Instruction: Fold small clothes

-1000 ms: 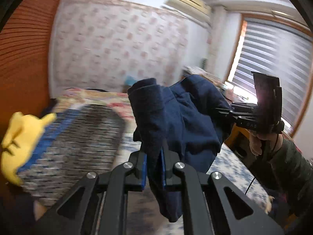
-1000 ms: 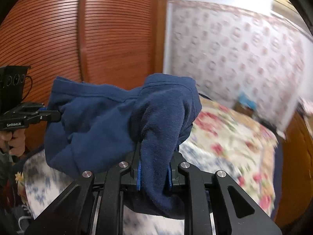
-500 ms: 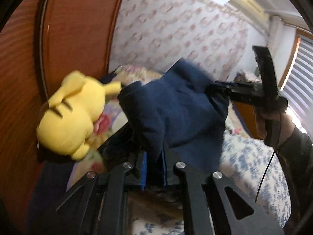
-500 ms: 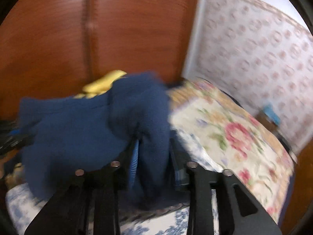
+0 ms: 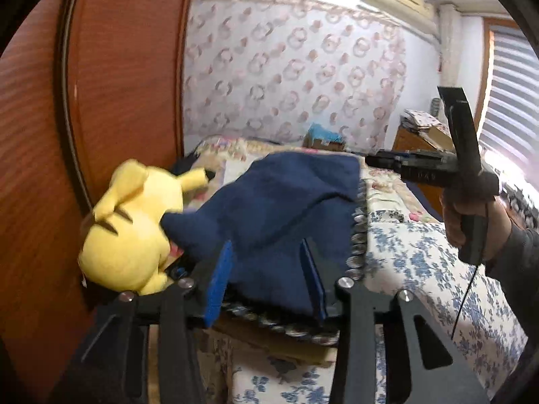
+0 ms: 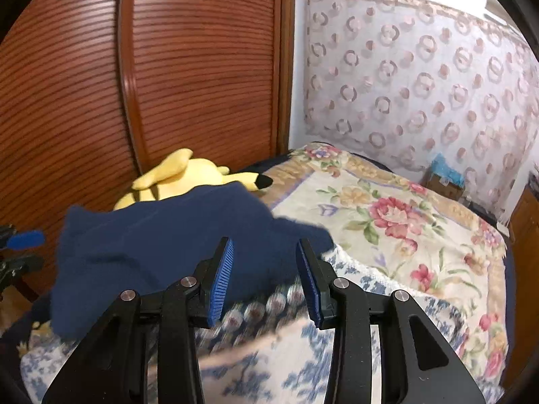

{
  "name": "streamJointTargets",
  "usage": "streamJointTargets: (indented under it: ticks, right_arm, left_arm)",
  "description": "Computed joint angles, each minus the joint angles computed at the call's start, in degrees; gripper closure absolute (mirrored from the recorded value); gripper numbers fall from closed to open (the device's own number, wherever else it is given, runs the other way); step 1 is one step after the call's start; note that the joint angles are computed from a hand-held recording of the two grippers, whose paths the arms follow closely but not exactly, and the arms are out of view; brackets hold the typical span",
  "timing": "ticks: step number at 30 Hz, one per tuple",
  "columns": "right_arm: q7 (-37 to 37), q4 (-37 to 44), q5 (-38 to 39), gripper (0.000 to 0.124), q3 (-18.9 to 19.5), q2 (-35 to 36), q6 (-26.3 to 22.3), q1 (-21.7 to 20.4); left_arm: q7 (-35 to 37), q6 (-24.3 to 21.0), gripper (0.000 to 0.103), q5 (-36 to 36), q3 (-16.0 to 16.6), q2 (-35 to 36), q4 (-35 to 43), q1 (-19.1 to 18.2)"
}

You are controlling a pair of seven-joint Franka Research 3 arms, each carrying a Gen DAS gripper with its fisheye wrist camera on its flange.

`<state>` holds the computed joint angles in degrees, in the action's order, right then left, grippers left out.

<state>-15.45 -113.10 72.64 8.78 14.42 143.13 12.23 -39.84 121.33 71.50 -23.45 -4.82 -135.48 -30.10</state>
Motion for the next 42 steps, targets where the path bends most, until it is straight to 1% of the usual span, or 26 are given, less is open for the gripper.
streamJointTargets:
  ticks: [1,2,5,9,15,19,22,23,25,27,29,31,35,40,42]
  right_arm:
    - [-0.44,-1.23,0.47,0.085,-0.16,-1.14,-0.67,-0.49]
    - [-1.5,-3.87,1.34,0.085,-0.76,-3.5,-2.14,-1.52]
    - [-3.72,-8.87,2.99,0.084,-3.19,-8.1,-5.36,-3.05]
    - [-5.51,-14.38,3.72,0.082,-7.12,-13.55,-9.49,-4.95]
    - [-7.32,-19.96,3.44,0.075,-12.67,-19.81,-14.23,-8.48]
    - [-7.83,-22.48,2.7,0.067,-15.99,-23.31,-16.83,-11.32]
    - [-7.9,-23.55,2.52,0.057,-17.88,-24.88,-18.46,-13.2]
    - [-7.91,-23.87,2.37,0.056,-18.53,-25.39,-19.19,-13.89]
    - [-8.08,-24.64,3.1,0.053,-19.18,-26.5,-18.26,-14.91]
    - [-8.71,-25.62,3.95,0.052,-20.21,-27.64,-17.97,-16.01]
    - [-8.4,-26.09,4.02,0.052,-20.83,-28.24,-17.45,-16.91]
    - [-8.06,-26.23,3.87,0.052,-21.74,-28.51,-18.12,-17.86]
    - [-9.46,-27.03,4.8,0.052,-22.92,-29.12,-18.23,-19.48]
    - [-9.94,-27.67,5.01,0.052,-23.4,-29.43,-18.18,-20.67]
    - [-10.29,-27.72,5.41,0.052,-23.53,-29.23,-18.18,-20.98]
  left_arm:
    - [1.14,-2.22,0.054,0.27,-0.74,0.88,1.61,-0.53]
    - [2.03,-3.37,0.051,0.48,-1.06,1.4,2.78,-1.01]
    - [1.99,-5.04,0.043,2.49,-1.5,3.54,6.07,-2.48]
    - [3.61,-7.82,0.043,3.47,-1.47,7.41,11.33,-4.94]
    - [5.69,-11.64,0.042,4.83,-0.29,13.78,20.0,-9.88]
    - [8.14,-13.77,0.042,4.05,1.13,17.99,26.13,-13.01]
    - [9.81,-15.18,0.042,4.01,2.38,20.98,30.37,-15.55]
    - [10.42,-15.72,0.042,4.05,2.77,22.05,31.96,-16.43]
    - [11.21,-16.34,0.042,3.96,3.62,23.61,34.38,-17.96]
    - [12.04,-18.11,0.042,3.74,4.41,25.52,37.33,-19.8]
    - [12.06,-18.66,0.042,3.95,5.2,26.53,38.9,-21.23]
    - [11.92,-18.42,0.042,4.01,5.86,27.37,40.24,-22.2]
    - [12.91,-19.63,0.042,3.5,6.92,29.4,43.48,-24.36]
    - [13.49,-19.76,0.042,3.72,7.95,30.55,45.42,-26.08]
    - [14.16,-20.99,0.042,3.53,8.37,31.49,46.91,-26.89]
